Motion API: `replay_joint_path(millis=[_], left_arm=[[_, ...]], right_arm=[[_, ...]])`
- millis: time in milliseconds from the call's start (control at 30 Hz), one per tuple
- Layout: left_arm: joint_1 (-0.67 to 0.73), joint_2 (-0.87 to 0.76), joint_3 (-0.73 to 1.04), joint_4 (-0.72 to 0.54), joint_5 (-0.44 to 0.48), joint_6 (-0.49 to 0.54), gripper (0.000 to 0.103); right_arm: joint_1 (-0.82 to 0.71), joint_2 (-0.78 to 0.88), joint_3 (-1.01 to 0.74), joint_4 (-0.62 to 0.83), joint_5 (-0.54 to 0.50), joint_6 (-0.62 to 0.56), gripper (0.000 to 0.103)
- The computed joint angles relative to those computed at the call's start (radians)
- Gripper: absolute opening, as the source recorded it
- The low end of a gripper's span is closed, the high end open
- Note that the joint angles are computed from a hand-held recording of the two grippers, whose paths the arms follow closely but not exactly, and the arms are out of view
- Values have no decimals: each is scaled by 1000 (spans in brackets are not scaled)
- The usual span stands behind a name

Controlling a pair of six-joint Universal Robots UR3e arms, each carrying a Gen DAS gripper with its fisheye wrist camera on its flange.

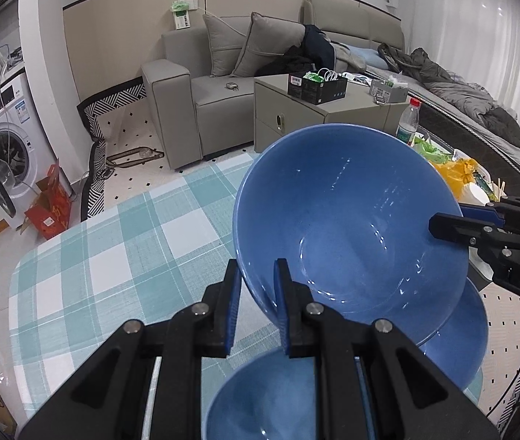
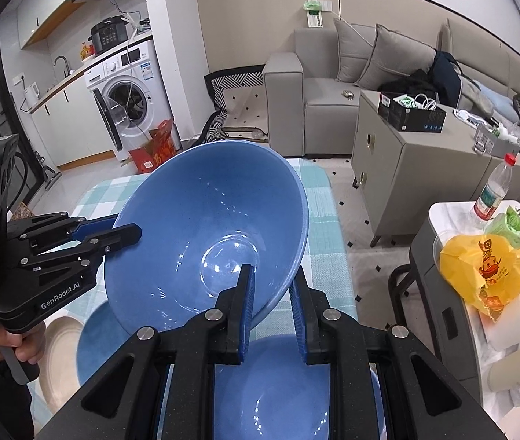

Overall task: Organize plates and bowls
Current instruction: 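Lift the blue bowl with both tools and carry it toward another blue bowl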

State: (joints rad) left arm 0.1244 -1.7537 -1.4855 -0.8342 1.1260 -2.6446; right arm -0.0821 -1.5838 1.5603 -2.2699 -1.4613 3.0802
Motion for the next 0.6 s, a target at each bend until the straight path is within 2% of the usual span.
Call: replay_joint_path(millis=[600], left_arm=[[114,274,-203,-39,-102,71,16]], right_arm=[[84,-195,36,81,-45,22,19]])
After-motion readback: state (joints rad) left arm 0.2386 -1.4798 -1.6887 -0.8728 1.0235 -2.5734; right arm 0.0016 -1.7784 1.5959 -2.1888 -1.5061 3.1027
